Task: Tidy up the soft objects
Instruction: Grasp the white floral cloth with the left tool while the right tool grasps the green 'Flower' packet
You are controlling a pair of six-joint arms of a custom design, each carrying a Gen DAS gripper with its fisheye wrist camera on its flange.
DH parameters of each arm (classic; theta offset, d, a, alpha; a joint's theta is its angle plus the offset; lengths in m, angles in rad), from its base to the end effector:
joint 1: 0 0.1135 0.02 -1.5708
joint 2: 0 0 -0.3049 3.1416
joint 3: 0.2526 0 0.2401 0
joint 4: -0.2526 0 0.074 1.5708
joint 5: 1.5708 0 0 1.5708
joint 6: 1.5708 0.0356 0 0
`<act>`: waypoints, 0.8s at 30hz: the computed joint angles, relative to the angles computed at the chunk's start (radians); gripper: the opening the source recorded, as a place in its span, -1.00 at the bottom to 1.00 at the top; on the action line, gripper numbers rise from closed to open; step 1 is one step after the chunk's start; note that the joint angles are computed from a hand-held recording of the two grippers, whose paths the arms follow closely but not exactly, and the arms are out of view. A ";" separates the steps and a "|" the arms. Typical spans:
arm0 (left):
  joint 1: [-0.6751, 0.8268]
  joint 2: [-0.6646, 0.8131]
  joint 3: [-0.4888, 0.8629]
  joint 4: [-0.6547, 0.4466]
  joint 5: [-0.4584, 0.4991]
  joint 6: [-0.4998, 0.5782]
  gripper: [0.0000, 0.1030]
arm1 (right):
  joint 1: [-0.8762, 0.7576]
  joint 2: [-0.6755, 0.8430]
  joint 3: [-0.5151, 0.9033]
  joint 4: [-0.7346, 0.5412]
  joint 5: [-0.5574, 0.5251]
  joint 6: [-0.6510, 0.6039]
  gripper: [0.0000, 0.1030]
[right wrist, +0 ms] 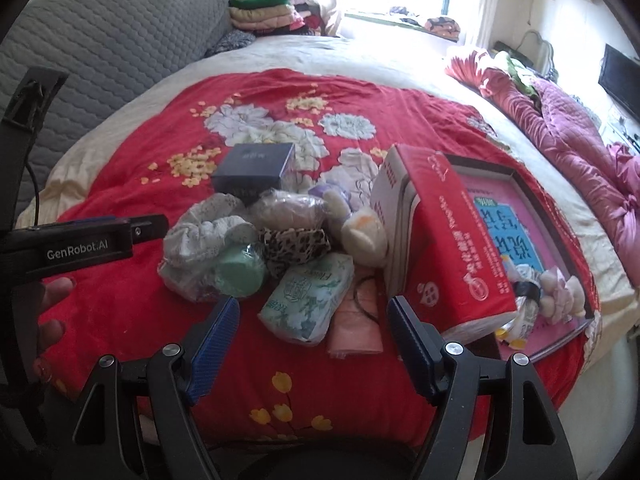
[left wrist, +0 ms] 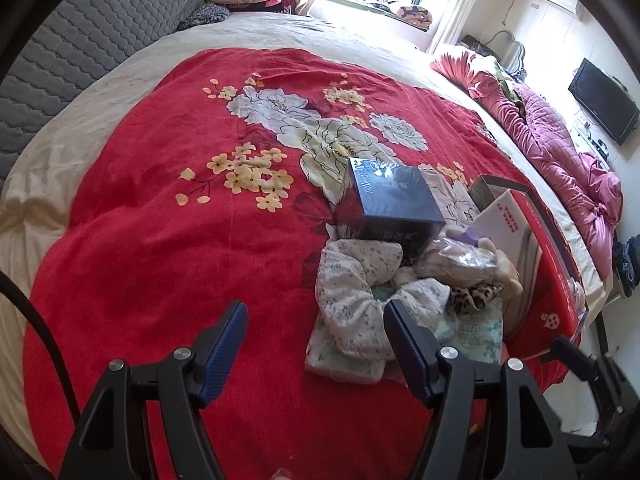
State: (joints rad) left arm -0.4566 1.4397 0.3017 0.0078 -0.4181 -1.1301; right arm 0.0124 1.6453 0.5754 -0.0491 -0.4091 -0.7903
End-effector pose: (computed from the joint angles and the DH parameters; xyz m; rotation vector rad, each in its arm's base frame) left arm 0.1657 -0.0653 0.1335 -0.9536 2.3586 -0.0274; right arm 0.2533 0.0173 0.1465 -1.1130 2.3100 0.2684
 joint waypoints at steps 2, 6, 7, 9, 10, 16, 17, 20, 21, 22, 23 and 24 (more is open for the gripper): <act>0.056 -0.004 -0.033 0.076 0.038 0.041 0.35 | 0.032 0.025 -0.020 0.057 0.038 0.030 0.50; 0.149 0.018 -0.089 0.222 0.110 0.098 0.35 | 0.099 0.075 -0.099 0.258 0.136 0.099 0.50; 0.162 0.034 -0.099 0.261 0.128 0.113 0.35 | 0.118 0.097 -0.104 0.286 0.164 0.111 0.50; 0.168 0.069 -0.105 0.305 0.129 0.122 0.36 | 0.145 0.141 -0.100 0.309 0.202 0.134 0.50; 0.171 0.084 -0.103 0.310 0.130 0.125 0.35 | 0.149 0.157 -0.095 0.313 0.206 0.143 0.50; 0.208 0.167 -0.117 0.409 0.150 0.164 0.35 | 0.182 0.214 -0.096 0.400 0.252 0.204 0.50; 0.218 0.186 -0.116 0.429 0.157 0.177 0.35 | 0.193 0.225 -0.096 0.415 0.260 0.213 0.50; 0.233 0.229 -0.105 0.455 0.163 0.197 0.35 | 0.222 0.266 -0.097 0.455 0.291 0.240 0.50; 0.237 0.243 -0.106 0.471 0.164 0.202 0.35 | 0.227 0.278 -0.097 0.467 0.301 0.246 0.50; 0.247 0.265 -0.107 0.494 0.174 0.213 0.35 | 0.230 0.282 -0.101 0.479 0.308 0.246 0.50; 0.248 0.273 -0.107 0.497 0.175 0.215 0.34 | 0.235 0.288 -0.104 0.496 0.317 0.246 0.50; 0.252 0.286 -0.110 0.512 0.179 0.217 0.31 | 0.237 0.294 -0.104 0.506 0.320 0.246 0.50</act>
